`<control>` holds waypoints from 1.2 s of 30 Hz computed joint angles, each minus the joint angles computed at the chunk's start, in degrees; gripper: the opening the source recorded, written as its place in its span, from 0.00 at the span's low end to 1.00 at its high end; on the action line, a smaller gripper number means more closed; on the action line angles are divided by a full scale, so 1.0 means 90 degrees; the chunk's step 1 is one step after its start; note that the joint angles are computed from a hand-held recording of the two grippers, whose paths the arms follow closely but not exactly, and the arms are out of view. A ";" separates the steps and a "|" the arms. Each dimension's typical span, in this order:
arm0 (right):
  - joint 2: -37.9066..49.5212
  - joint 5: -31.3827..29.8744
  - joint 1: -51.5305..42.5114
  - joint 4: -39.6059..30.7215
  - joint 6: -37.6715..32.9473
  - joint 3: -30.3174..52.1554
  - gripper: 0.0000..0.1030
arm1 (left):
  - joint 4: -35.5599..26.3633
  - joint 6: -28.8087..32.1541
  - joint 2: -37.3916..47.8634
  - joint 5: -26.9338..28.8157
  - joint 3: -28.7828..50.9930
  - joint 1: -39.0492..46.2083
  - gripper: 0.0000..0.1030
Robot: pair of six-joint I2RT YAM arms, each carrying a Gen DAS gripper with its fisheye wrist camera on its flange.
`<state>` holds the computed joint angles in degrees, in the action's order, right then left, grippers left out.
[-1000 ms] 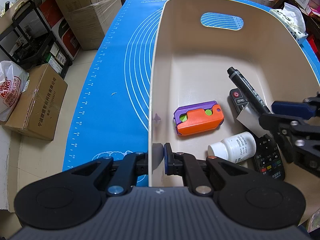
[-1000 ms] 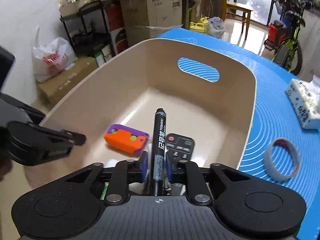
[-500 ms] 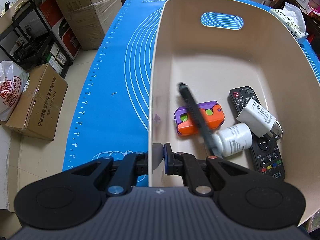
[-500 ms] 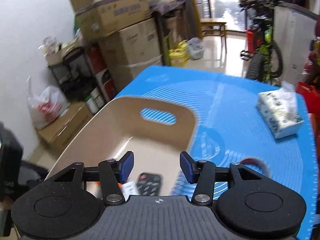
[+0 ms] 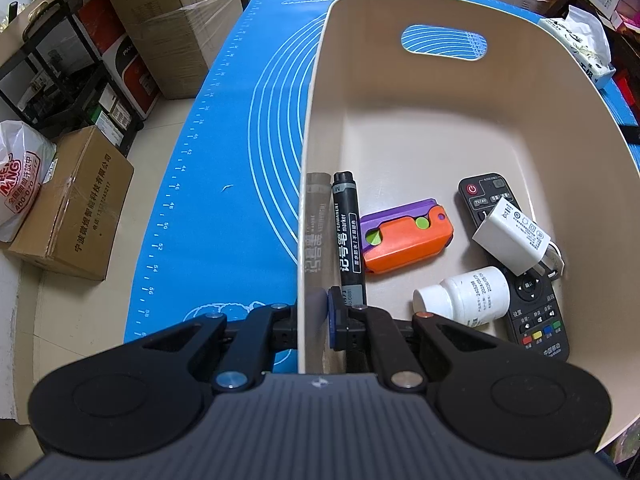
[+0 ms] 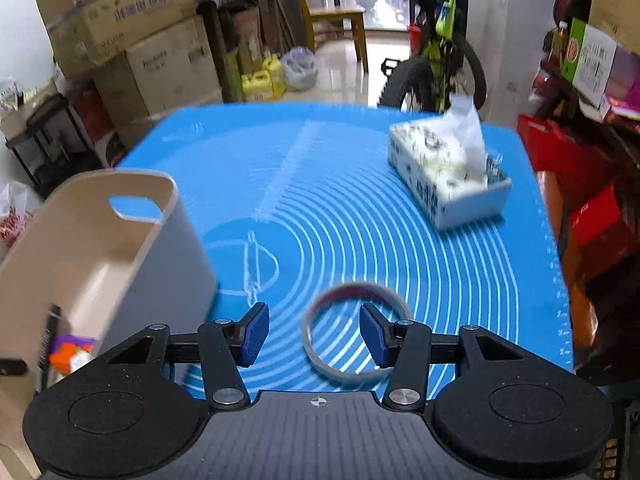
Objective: Organize rigid objects
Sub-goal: 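Carry the black marker into the basket and release it with the right tool, then grasp the clear tape roll by its rim with the right tool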
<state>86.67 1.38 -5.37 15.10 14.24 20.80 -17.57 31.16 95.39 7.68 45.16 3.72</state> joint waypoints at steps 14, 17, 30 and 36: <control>0.2089 0.0528 0.0494 0.0671 -0.0515 0.0648 0.53 | 0.0031 0.0071 0.0013 -0.0006 -0.0008 -0.0001 0.10; 0.2291 0.0402 0.0430 0.0694 -0.0547 0.0675 0.48 | 0.0053 0.0060 0.0023 -0.0009 -0.0013 -0.0014 0.10; 0.2077 0.0378 0.0587 0.0664 -0.0641 0.0569 0.17 | 0.0051 0.0065 0.0022 -0.0011 -0.0010 -0.0010 0.10; 0.1661 0.0360 0.0444 0.0594 -0.0476 0.0407 0.17 | 0.0064 0.0032 0.0015 -0.0055 -0.0025 -0.0058 0.10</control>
